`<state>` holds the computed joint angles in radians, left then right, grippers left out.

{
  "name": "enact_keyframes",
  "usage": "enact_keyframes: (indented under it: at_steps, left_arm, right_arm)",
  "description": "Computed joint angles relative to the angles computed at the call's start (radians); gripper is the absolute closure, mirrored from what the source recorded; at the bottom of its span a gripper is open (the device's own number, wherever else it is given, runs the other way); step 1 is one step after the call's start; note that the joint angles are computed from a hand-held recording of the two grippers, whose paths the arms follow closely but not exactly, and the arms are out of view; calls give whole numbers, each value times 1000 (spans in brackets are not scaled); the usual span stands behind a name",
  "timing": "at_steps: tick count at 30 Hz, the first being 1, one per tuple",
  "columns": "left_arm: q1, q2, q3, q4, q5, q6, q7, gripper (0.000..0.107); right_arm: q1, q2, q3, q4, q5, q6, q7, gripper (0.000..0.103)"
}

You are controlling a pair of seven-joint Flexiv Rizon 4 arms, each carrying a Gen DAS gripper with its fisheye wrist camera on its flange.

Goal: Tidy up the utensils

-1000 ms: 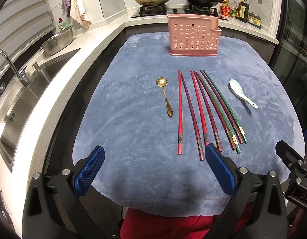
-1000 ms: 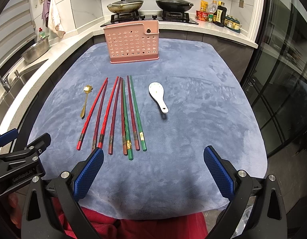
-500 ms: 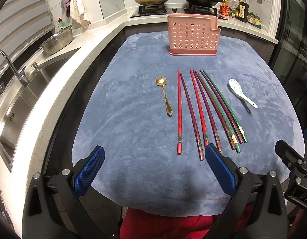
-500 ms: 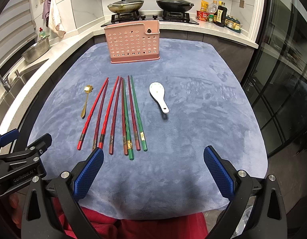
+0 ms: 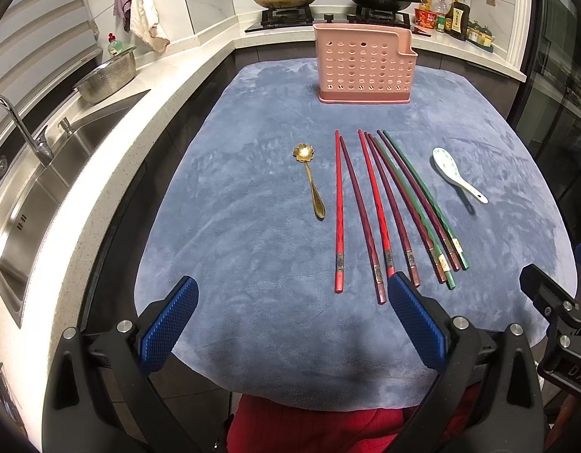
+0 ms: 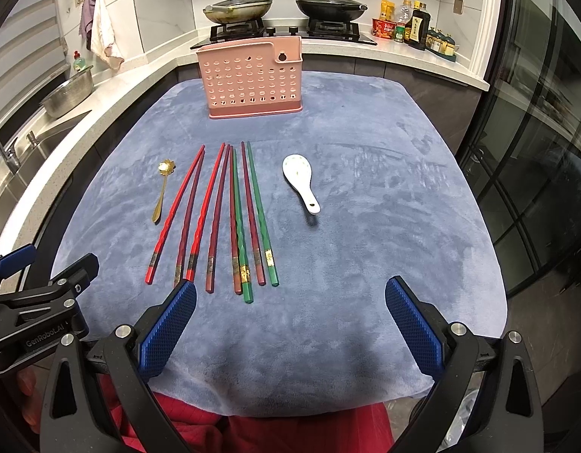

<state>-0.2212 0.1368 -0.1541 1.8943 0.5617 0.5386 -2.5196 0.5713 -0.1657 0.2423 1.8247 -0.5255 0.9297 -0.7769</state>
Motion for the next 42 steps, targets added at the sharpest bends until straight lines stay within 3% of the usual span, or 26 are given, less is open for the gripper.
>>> enact_keyframes:
  at_steps: [42]
  left_arm:
    - [16, -21, 25, 17, -28, 44, 16, 11]
  right_arm:
    - [5, -44, -15, -26, 3, 21, -6, 7]
